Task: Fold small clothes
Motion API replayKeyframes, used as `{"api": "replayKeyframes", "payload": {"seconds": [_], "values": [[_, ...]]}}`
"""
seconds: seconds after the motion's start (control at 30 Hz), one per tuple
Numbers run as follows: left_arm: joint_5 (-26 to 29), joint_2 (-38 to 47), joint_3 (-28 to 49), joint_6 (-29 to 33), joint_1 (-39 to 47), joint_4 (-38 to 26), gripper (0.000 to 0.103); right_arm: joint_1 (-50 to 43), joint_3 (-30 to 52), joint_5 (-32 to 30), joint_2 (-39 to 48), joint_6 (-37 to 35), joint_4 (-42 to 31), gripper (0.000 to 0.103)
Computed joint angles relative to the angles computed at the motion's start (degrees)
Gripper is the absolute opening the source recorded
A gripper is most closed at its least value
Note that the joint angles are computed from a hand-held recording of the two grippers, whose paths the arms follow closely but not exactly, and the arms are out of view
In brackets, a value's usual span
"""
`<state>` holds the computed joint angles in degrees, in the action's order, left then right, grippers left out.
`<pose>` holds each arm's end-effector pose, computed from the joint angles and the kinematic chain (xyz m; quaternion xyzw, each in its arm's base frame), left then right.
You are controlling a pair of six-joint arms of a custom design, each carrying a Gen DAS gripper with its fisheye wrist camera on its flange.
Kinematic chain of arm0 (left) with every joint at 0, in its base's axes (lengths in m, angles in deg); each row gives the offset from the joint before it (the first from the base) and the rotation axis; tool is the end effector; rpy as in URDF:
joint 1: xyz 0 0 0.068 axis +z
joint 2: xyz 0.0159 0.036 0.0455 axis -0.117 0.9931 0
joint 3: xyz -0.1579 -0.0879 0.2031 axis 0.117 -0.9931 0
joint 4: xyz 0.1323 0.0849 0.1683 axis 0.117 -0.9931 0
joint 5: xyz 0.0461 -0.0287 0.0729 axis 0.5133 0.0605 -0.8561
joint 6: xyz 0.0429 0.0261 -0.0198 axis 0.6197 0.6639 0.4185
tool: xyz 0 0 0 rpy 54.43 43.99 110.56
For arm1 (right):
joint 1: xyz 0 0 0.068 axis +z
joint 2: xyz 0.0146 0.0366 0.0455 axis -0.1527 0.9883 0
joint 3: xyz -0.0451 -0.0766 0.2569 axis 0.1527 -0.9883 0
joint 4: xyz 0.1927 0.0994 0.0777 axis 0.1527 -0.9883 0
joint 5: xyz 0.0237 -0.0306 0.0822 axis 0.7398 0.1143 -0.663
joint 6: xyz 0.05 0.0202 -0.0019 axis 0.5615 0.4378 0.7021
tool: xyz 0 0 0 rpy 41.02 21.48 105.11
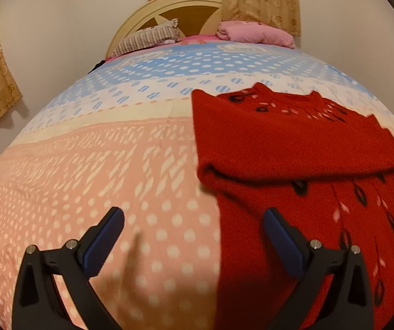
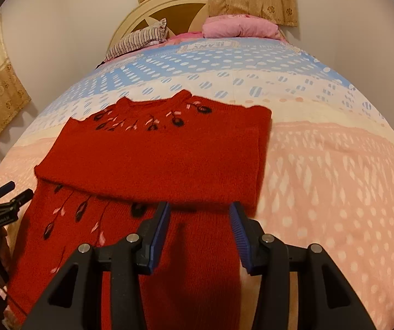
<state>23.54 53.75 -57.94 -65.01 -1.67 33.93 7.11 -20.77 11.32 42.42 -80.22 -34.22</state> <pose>0.2621 0.0308 0.0957 -0.1237 0.9164 0.0992 0.3676 0.3692 0.1110 0.1103 -0.1544 0.9212 0.1216 0.3359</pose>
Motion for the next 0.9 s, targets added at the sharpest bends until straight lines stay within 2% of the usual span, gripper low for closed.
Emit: {"api": "replayKeyframes", "payload": {"seconds": [0.43, 0.6, 0.9], "values": [[2.1, -11.1, -12.7, -0.9, -3.5, 0.8, 0.103, 2.7, -17.1, 1.6, -9.5, -0.4, 4.1, 0.050], [1.4, -13.3, -17.2, -1.8, -5.0, 2.1, 0.103, 2.9, -25.1, 3.0, -12.6, -1.3, 9.3, 0.051], [1.7, -17.2, -24.5, -3.5, -6.7, 3.8, 0.103, 2.1, -35.3, 3.1, -18.8, -2.1, 14.0, 0.052]]}}
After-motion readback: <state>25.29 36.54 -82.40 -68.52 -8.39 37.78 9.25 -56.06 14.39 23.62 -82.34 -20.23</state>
